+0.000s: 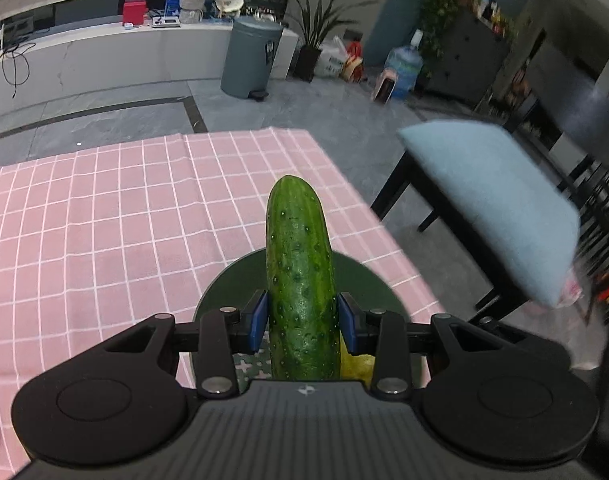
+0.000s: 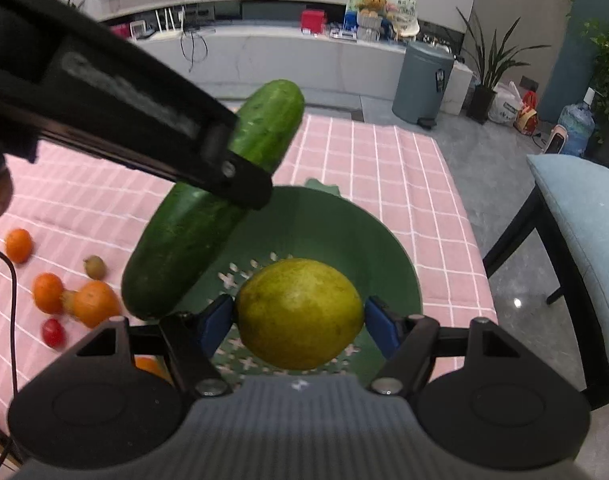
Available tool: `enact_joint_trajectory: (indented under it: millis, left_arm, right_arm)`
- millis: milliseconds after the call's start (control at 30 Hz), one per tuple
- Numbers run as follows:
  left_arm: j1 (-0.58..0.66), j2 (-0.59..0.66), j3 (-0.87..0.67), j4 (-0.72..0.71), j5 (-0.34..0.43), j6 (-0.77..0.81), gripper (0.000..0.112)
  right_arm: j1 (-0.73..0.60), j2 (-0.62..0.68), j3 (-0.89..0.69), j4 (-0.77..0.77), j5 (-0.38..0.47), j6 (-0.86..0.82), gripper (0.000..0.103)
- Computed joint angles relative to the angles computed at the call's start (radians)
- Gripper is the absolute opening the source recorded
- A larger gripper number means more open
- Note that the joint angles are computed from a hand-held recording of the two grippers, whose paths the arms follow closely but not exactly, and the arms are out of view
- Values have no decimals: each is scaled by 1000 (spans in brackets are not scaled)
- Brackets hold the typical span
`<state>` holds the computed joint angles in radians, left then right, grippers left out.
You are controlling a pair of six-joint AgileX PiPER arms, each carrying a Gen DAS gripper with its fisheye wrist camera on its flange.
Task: Organize fruits
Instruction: 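Carry cucumber and pear into the green colander with both tools, then open both tools to release the fruit and withdraw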
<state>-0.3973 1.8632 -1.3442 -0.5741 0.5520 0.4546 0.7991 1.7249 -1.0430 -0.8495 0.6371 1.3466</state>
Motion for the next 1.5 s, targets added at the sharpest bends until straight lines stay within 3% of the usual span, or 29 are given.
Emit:
enact_joint_trajectory:
  millis: [100,367,600,800,1033,1133,1500]
  left_arm:
    - [-30,50,-21,89,-29,-63,42]
    - [-38,104,1,157,-56,-100,42]
    - [-27,152,-29,217,0,-136,41]
    - [-36,143,2,243,-24,-141,42]
    - [-13,113,21,165,-18,-92,48]
    - [3,61,77,75,-47,-3,50]
    - [139,-214,331,-243,-66,356,53]
  right_arm:
    - [-25,25,4,31,-24,-51,69]
    - [-65,102,-40,151,-65,-247,69]
    - [-70,153,-80,228,-57,-330,69]
    - [-49,150,-89,219,-31,-316,67]
    - [-30,116,-84,171,0,-278,72]
    - [-11,102,-77,133,34,-220,72]
    - [196,10,-30,-91,235,315,72]
